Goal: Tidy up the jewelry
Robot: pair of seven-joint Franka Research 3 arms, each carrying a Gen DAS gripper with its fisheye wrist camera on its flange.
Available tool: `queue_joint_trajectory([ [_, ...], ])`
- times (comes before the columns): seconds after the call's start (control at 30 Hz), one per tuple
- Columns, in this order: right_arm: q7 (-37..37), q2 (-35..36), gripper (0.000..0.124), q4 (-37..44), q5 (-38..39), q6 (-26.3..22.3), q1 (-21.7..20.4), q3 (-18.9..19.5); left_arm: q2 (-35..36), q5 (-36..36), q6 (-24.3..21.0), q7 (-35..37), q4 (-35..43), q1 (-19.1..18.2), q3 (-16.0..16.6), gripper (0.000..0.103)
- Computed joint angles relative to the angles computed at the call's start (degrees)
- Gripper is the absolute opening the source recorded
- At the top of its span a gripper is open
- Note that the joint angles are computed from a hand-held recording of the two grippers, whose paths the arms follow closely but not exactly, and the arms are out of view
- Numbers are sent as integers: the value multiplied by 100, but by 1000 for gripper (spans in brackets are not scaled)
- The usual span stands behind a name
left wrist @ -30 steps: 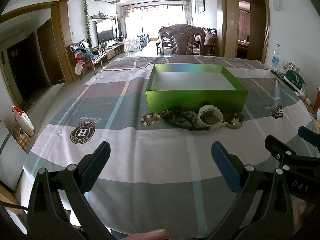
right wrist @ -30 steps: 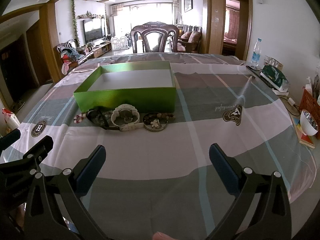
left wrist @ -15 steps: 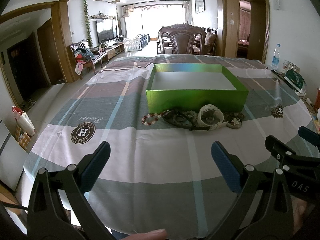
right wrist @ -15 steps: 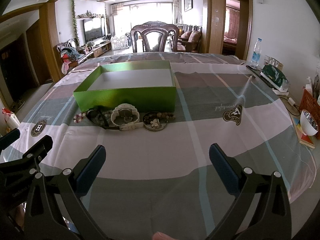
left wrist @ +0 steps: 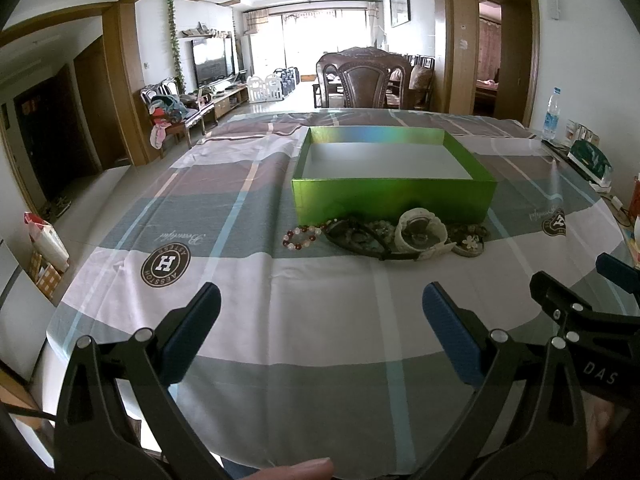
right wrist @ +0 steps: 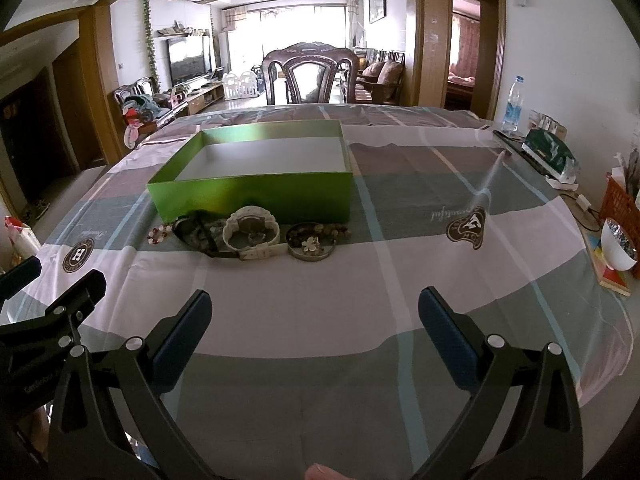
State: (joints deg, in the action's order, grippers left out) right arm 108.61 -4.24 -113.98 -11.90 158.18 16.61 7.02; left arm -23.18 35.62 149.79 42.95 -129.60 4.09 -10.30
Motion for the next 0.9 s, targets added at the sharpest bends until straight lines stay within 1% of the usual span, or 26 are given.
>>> queue_joint_trajectory([
  [0.53, 18, -57, 101, -61, -5, 8, -20, 11, 2, -27, 10, 30, -2, -21, 21, 100],
  [0.57, 99, -22, 101, -7, -75, -28, -26, 35, 7, -131, 4, 130, 0, -78, 74, 100],
  [0.6, 152, -11, 101, 33, -130, -87, -34, 35, -14, -364, -25, 426, 42, -182, 245, 100],
  [0.7, 268, 55, 101, 50, -275, -101, -45, 17, -42, -437, -59, 531, 18, -124, 216, 100],
  [0.77, 118, 101, 101, 67, -121, -44, -38, -46, -1, -476, -19, 485, -27, -102, 178, 100],
  [0.8, 54, 133, 101, 91, -66, -36, -36, -67, 103, -603, 43, 556, 8, -158, 225, 100],
  [0.83, -43, 190, 101, 140, 5, -74, -37, -93, 124, -788, 115, 744, -31, -228, 357, 100],
  [0.87, -146, 256, 100, 208, 55, -151, -32, -113, 175, -934, 115, 895, -31, -267, 427, 100],
  [0.9, -253, 309, 100, 250, 102, -189, -24, -133, 228, -1000, 70, 980, -14, -257, 437, 97],
])
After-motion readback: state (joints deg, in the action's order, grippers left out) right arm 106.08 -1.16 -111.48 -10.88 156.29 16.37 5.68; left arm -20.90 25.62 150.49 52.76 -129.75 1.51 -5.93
